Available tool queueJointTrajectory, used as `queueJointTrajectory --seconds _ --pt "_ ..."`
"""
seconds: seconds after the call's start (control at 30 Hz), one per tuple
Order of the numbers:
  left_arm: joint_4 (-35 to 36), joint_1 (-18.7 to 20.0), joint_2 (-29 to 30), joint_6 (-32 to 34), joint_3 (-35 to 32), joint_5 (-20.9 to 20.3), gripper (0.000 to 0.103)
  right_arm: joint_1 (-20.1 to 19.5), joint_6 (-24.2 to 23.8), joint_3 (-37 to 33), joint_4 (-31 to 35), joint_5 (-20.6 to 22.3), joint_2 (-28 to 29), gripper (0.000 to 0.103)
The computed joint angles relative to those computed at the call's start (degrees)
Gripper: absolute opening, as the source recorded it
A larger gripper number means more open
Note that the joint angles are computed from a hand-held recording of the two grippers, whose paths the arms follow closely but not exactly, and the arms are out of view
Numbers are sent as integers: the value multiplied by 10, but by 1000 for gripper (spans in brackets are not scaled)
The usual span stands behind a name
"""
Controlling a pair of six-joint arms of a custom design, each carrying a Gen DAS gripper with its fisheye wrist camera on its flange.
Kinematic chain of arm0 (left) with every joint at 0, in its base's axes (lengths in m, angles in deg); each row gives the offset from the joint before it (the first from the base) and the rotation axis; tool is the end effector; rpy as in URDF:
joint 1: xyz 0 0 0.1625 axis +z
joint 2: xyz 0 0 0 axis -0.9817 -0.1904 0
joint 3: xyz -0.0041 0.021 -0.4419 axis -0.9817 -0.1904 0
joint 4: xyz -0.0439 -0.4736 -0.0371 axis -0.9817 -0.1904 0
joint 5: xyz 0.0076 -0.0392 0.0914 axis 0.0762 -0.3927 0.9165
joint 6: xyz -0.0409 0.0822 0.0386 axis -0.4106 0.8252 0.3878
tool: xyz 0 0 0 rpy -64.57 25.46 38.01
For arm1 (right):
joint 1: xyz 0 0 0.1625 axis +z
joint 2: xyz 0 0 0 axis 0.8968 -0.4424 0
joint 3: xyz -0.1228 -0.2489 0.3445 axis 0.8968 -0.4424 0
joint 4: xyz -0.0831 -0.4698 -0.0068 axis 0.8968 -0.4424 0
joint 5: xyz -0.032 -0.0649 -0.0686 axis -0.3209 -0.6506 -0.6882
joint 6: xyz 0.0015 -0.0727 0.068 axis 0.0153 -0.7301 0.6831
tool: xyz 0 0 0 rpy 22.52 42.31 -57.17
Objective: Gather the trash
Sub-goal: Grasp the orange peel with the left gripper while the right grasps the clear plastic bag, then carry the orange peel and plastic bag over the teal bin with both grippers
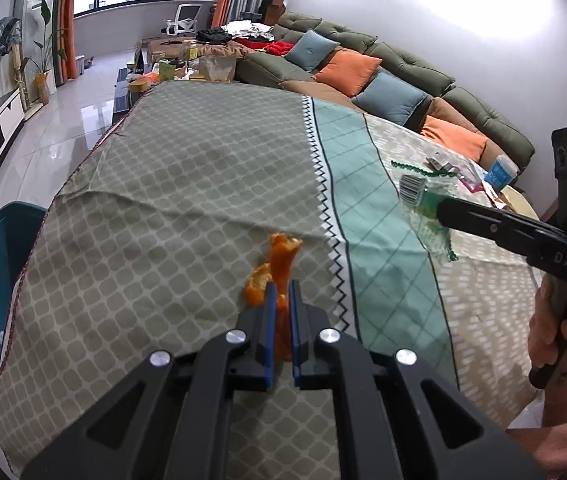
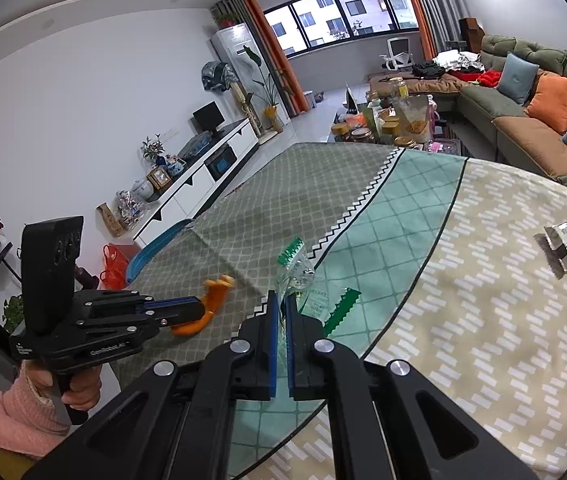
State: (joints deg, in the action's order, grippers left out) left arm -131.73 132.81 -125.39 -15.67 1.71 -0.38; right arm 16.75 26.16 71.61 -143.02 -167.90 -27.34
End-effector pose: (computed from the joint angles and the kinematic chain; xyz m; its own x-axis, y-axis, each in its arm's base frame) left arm -0.3137 -0.6944 -0.0034 -0.5821 0.7657 -0.2737 0.8065 0.5866 -0.0742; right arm 0.0278 -0.5618 0.2971 -0.9275 0.0460 0.3709 -0.2639 0.6221 -0.7371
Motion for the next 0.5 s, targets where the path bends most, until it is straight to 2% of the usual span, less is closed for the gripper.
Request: queueJointTrajectory --seconds 0.07,0.13,0.3,0.5 --pt "-12 1 -2 4 6 1 11 2 0 -1 1 -1 2 4" --pt "-29 -1 -6 10 16 4 18 2 0 -3 4 -1 4 4" --pt "-54 0 -15 26 32 10 28 2 0 -8 10 1 9 4" --pt "-7 6 -5 14 14 -10 27 7 1 -16 16 -1 18 4"
